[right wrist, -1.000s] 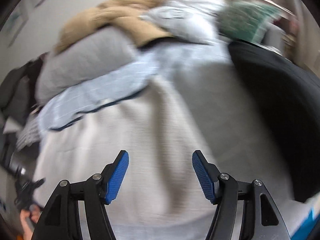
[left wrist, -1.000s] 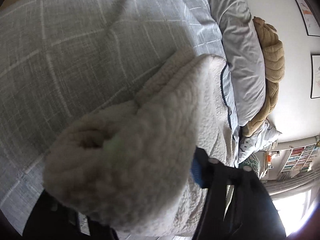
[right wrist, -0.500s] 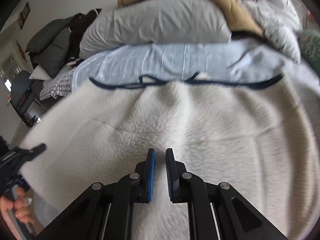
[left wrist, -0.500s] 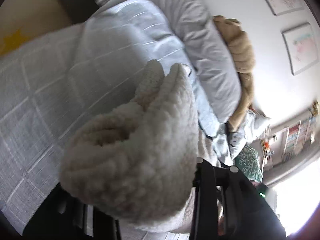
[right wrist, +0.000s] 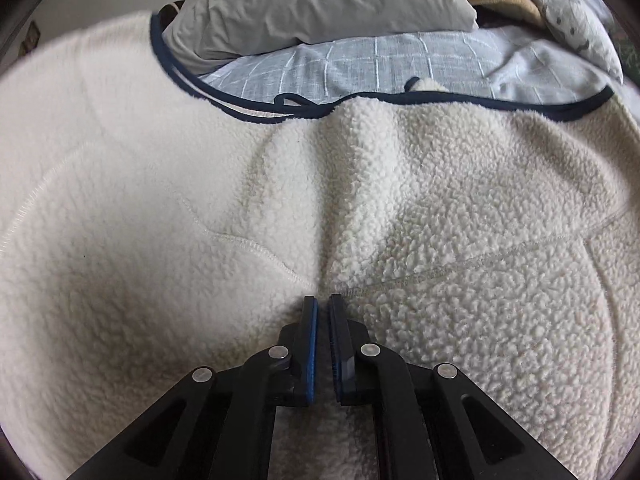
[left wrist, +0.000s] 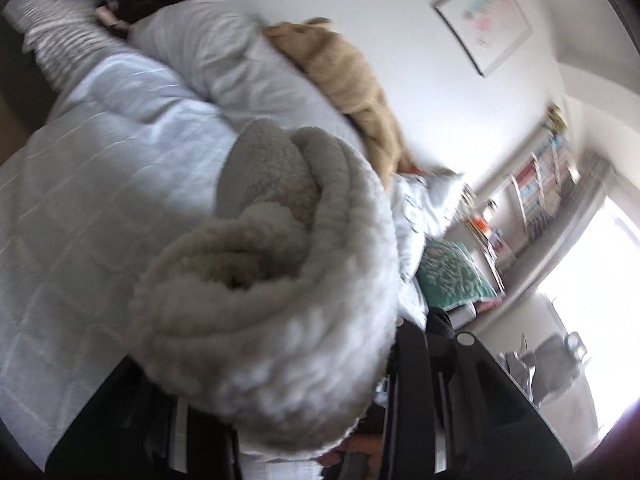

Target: Fold large clothes

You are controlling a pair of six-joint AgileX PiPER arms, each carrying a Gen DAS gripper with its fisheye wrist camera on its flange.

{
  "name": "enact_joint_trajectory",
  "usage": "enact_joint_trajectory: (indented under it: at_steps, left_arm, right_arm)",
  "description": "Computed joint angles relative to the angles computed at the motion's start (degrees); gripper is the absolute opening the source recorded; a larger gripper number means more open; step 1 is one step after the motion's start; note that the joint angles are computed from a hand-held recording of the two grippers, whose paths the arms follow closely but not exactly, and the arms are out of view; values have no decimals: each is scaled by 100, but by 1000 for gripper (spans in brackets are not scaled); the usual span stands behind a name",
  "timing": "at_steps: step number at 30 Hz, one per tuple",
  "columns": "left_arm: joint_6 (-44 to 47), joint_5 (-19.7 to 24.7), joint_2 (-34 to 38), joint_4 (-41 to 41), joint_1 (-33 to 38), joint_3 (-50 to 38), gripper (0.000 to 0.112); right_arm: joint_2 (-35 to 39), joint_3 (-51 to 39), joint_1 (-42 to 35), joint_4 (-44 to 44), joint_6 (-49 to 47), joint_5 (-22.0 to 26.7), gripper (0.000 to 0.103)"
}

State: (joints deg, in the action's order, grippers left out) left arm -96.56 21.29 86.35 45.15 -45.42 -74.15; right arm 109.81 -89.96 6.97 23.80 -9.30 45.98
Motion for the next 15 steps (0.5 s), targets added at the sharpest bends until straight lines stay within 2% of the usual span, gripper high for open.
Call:
enact_joint_trajectory:
  at_steps: [5,9,11,13,15]
  left_arm:
    - [604,316,803,-155,-507,-1076,36]
    - [1195,661,1512,-435,-806,-1971,37]
    - [1504,777,1755,-656,-858,-2287,38]
    - [1931,904,2032,-997,-896,-2616,38]
    - [2279,1004,2205,-1238,-951,-2808,38]
  right_arm:
    - [52,-108,-475,1036,-559,490,8]
    - [140,-478,-1116,2118,-1021,1540,19]
    - [-58,-532,-1313,1953,-1030,1620,19]
    - [-235,-500,-1559,1798,-1071,1651,27]
    - [-320,-445,-1994,2012,-1204,1823,34]
